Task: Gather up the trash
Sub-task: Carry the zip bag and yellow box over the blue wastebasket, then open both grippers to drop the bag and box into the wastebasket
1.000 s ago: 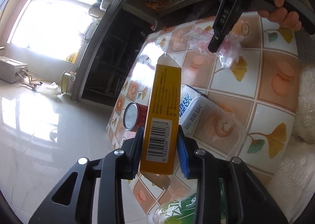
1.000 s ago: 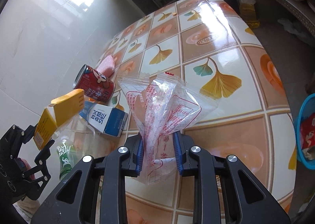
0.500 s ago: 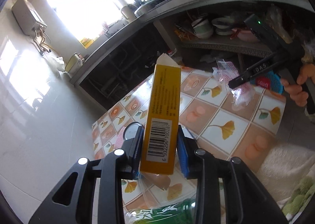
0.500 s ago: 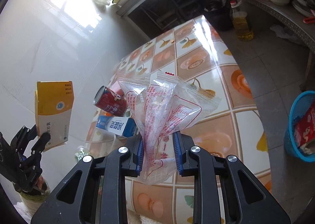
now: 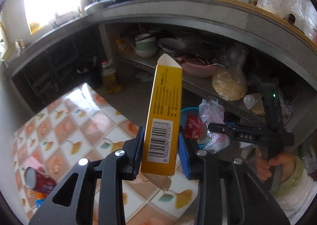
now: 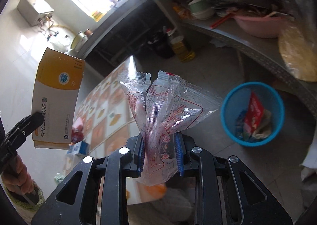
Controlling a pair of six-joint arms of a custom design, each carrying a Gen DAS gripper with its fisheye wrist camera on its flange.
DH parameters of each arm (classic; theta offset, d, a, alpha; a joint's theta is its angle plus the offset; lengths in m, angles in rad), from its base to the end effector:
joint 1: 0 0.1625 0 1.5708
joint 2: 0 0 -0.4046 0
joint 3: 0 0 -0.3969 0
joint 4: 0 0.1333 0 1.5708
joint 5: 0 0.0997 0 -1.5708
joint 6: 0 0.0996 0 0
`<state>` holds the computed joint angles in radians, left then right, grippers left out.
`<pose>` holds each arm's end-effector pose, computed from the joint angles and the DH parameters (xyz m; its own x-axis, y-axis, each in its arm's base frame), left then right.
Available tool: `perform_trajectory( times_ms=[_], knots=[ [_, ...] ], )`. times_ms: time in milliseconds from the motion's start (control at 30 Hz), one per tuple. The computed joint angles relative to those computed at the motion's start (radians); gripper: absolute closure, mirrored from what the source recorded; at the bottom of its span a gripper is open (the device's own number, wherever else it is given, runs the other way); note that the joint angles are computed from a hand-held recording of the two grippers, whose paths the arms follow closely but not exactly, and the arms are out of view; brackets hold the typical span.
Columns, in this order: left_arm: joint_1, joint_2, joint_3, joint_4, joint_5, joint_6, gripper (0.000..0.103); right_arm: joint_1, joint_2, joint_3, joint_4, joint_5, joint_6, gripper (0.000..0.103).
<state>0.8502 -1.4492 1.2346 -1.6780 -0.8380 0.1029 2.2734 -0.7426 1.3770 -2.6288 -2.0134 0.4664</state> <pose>-0.2159 -0.5489 0.6099 -0.6301 0.4030 -0.6637 0.6944 0.6750 -0.2494 0.5510 -0.5105 0.1598 -0.9825 -0.0887 0.1639 -0.1649 0.8236 -0.5427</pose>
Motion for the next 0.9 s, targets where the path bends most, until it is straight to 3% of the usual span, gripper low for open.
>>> perform_trajectory(
  times_ms=[67, 133, 333, 567, 733, 800, 867, 900],
  knots=[
    [0.039, 0.092, -0.048, 0.020, -0.080, -0.047, 0.072, -0.022, -0.045, 0.068, -0.014, -0.048, 0.041, 0.079],
    [0.062, 0.178, -0.085, 0.028, -0.113, -0.083, 0.072, -0.049, -0.078, 0.126, -0.014, -0.088, 0.077, 0.079],
    [0.136, 0.426, -0.221, 0.090, -0.179, -0.202, 0.072, -0.137, -0.092, 0.205, 0.005, -0.094, 0.148, 0.079],
    [0.222, 0.634, -0.389, 0.199, -0.208, -0.313, 0.071, -0.216, 0.005, 0.114, 0.076, -0.077, 0.100, 0.079],
    [0.250, 0.741, -0.523, 0.260, -0.177, -0.307, 0.071, -0.251, 0.094, -0.007, 0.140, -0.100, 0.049, 0.078],
    [0.259, 0.776, -0.573, 0.281, -0.167, -0.311, 0.070, -0.264, 0.119, -0.038, 0.143, -0.110, 0.026, 0.072],
    [0.269, 0.808, -0.619, 0.299, -0.171, -0.315, 0.066, -0.273, 0.146, -0.062, 0.143, -0.143, -0.006, 0.054],
    [0.277, 0.822, -0.653, 0.319, -0.191, -0.322, 0.054, -0.277, 0.158, -0.072, 0.144, -0.153, -0.020, 0.050]
  ],
)
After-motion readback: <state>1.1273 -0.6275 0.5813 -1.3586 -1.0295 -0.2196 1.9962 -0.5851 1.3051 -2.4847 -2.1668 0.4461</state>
